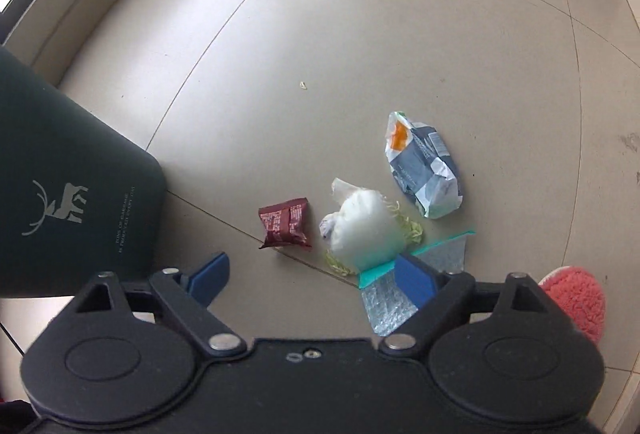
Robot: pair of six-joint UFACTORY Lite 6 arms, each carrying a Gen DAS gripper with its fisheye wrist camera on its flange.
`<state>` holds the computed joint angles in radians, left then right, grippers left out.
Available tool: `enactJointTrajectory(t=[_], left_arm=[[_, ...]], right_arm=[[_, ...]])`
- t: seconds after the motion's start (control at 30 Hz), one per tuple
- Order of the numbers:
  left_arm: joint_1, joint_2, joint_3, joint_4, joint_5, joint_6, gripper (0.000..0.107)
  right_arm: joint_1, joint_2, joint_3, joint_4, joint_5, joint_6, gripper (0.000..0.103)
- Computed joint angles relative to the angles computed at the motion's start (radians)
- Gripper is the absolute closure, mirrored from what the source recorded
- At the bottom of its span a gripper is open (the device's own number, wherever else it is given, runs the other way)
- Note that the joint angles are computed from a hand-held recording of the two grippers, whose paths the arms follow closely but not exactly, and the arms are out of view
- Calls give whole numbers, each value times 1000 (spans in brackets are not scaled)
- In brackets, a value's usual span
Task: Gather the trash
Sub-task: 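Move the right gripper to the teal bubble-wrap sheet and grasp it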
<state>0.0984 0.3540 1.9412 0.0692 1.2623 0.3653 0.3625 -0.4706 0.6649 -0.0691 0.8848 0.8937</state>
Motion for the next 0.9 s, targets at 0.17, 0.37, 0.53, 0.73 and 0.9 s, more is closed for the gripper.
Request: enactJointTrajectory(t=[0.17, 0.37, 0.53, 0.73, 0.9], left_arm=[[-7, -1, -9, 11, -4, -14, 97], [-22, -9, -25, 30, -12, -28, 97], [-26, -15, -35, 37, -17, -32, 96], [-39, -24, -54, 58, -25, -50, 96], [-50, -35, -75, 70, -37, -62, 96]], right_arm=[[-152, -35, -158, 44, -85, 8, 14], [-383, -46, -315, 125, -199, -3, 25], [-506, -14, -409, 171, -322, 21, 38], [-540, 127, -401, 151, -404, 44, 65], [-561, 117, -418, 148, -406, 22, 98]])
